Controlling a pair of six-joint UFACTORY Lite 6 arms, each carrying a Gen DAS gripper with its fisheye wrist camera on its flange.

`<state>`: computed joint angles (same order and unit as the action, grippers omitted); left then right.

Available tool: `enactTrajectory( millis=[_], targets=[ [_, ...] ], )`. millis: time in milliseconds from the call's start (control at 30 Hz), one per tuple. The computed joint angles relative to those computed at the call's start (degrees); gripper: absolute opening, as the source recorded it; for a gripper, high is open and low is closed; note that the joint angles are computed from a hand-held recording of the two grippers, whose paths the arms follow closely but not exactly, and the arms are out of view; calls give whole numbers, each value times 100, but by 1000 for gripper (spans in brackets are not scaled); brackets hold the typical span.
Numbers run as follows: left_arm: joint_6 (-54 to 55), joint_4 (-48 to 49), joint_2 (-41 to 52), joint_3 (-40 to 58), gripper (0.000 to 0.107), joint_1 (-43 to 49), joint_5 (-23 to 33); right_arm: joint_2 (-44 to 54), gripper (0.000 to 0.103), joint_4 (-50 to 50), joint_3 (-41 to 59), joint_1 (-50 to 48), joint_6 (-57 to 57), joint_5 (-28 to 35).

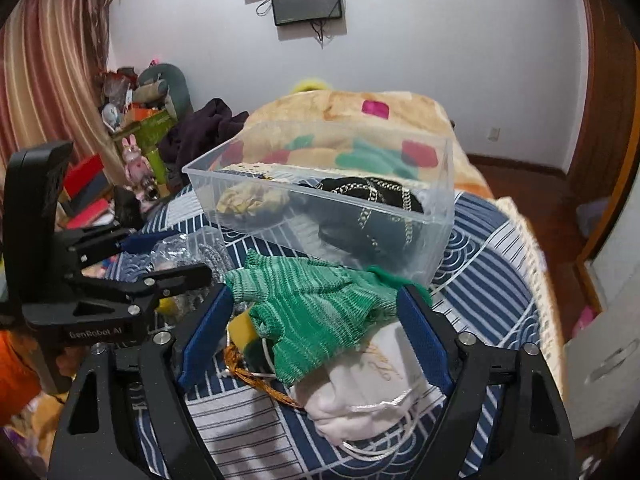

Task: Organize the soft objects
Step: 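Grasp the plastic bag with the left gripper while the right grasps the green cloth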

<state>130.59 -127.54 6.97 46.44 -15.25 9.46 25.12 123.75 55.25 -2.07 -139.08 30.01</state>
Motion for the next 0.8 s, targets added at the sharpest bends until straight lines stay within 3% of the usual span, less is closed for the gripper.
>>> enactTrajectory(
  millis=[133, 233, 333, 800],
  targets=[
    [-999, 1002, 214, 179, 33, 14, 132, 127, 55, -330, 60, -96, 358, 97],
    [-1020, 978, 195, 177, 26, 9, 164, 121, 39, -303, -27, -139, 317, 191],
    [-772, 730, 43, 75, 21, -3, 189, 12, 30, -193, -164, -161, 177, 239],
    [-1503, 1293, -1101, -257, 17, 471, 372, -1056, 25, 47, -835, -468, 48, 809]
  ],
)
